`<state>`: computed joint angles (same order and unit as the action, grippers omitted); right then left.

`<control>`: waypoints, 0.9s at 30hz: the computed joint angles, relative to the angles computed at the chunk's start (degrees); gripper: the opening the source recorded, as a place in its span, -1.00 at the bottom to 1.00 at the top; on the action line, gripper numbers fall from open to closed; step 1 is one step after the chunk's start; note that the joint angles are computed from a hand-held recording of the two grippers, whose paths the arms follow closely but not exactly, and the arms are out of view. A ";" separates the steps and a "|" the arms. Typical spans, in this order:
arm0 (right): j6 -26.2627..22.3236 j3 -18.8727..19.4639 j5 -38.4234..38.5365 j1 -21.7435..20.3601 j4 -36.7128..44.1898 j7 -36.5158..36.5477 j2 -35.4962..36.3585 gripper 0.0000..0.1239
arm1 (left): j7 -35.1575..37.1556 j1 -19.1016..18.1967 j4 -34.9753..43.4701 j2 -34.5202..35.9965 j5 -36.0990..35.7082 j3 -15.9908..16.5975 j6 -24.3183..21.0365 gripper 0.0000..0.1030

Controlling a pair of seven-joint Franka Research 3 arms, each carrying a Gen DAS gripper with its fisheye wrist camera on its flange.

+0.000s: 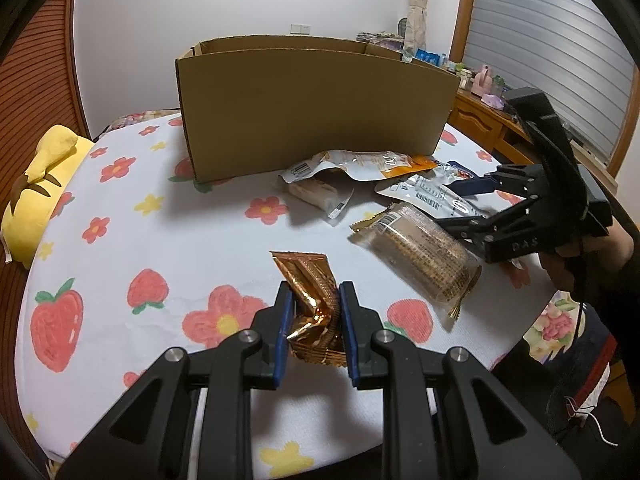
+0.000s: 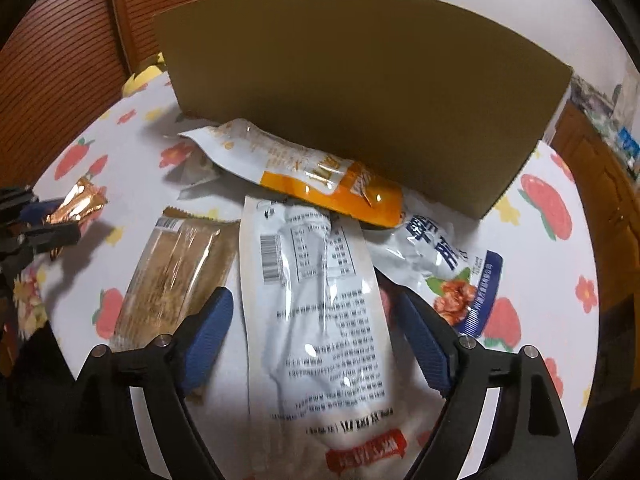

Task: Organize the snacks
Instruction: 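Close the right gripper on the white packet and lift it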

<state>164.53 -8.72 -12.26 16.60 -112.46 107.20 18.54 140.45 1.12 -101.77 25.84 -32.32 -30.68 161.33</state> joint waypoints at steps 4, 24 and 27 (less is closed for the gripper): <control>0.11 -0.55 -0.43 0.50 0.53 0.93 0.41 0.25 | -0.10 0.19 0.12 0.05 -0.04 -0.07 -0.03 -0.60; 5.24 -0.67 -6.80 1.49 -8.56 7.39 -6.76 -0.26 | 1.06 0.42 0.49 -0.51 -1.32 -0.63 0.43 -0.60; 6.53 -0.82 -8.66 1.71 -9.46 9.10 -8.08 -0.26 | 1.40 0.37 1.17 -0.57 -1.52 -0.73 0.57 -0.60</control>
